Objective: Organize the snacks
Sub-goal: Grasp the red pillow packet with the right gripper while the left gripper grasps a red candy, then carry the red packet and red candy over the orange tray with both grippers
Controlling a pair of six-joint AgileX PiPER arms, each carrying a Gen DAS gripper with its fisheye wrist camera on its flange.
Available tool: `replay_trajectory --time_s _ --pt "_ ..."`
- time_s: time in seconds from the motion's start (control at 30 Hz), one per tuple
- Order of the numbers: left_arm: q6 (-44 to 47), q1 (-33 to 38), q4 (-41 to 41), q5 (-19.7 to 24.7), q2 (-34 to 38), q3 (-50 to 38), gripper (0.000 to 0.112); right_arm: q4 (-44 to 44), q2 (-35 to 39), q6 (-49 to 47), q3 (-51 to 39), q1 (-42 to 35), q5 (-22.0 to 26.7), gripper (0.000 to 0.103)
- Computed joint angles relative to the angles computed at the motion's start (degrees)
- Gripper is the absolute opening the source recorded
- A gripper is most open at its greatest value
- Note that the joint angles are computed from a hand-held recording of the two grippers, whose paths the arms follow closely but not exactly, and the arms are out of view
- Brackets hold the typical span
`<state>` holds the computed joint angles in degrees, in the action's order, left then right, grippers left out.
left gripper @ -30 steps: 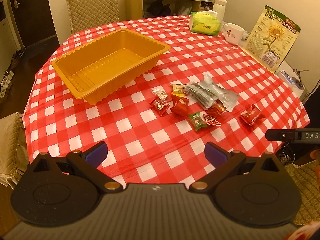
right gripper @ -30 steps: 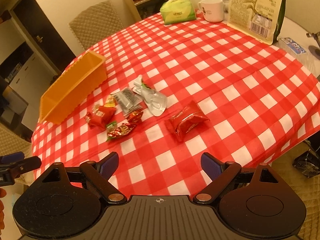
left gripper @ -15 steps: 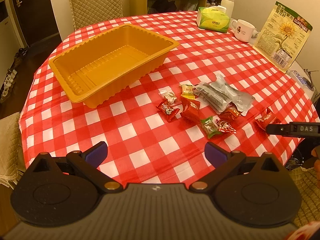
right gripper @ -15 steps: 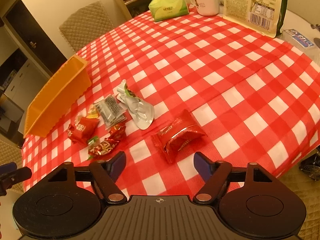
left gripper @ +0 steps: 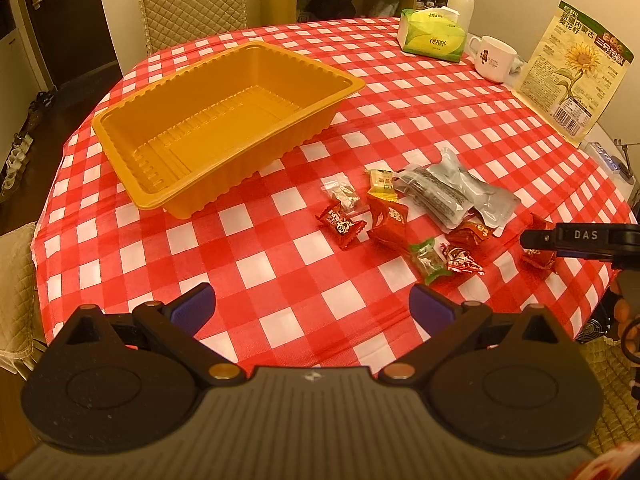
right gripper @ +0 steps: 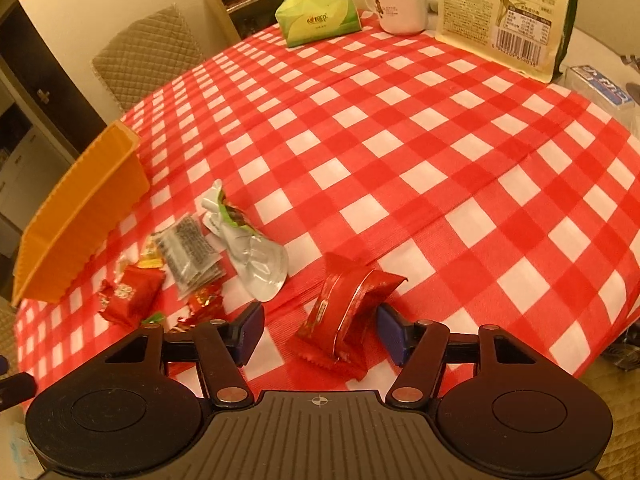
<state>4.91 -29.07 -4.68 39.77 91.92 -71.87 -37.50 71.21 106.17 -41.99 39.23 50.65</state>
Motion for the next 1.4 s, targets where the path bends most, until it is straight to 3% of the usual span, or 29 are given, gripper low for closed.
replay_trajectory --time_s 0.3,0.43,0.77,0.93,1.0,1.17,1.3,1.4 --pt "0.28 -0.66 -0.13 -0.42 0.95 -0.2 0.103 -1.05 3.93 -4.7 -1.3 -0.59 0.4 0.05" --pt "1.5 -1.38 -0.87 -0.93 1.53 -0.4 0.1 -1.16 5.05 -8.52 -1.92 -0.32 1.39 0.029" --pt "8.56 -5.1 -7.26 -2.69 4.54 -1.94 0.088 0.2 0.13 -10.15 0.16 0.37 0.82 0.027" --pt "12.45 -8.67 -9.6 -4.33 7.76 -4.11 0.071 0.3 -2.76 -9.92 0.67 1.83 2.41 0.027" --pt "12.13 -10.29 -8.67 -4.45 9.61 -5.68 0.056 0.25 -3.72 -9.74 0.9 2.37 3.0 0.027" --pt "11.78 -12.94 -6.94 -4.14 14.01 -9.56 0.034 0.37 -5.88 -9.38 1.67 3.25 4.08 0.027" --pt "11.74 -13.67 -6.36 -2.96 16.74 -12.39 0.024 0.5 -7.28 -9.16 2.51 3.66 4.19 0.027" --pt "9.76 -14.15 -4.35 -1.0 18.59 -14.55 0.024 0.66 -8.38 -8.85 3.2 4.19 4.34 0.027"
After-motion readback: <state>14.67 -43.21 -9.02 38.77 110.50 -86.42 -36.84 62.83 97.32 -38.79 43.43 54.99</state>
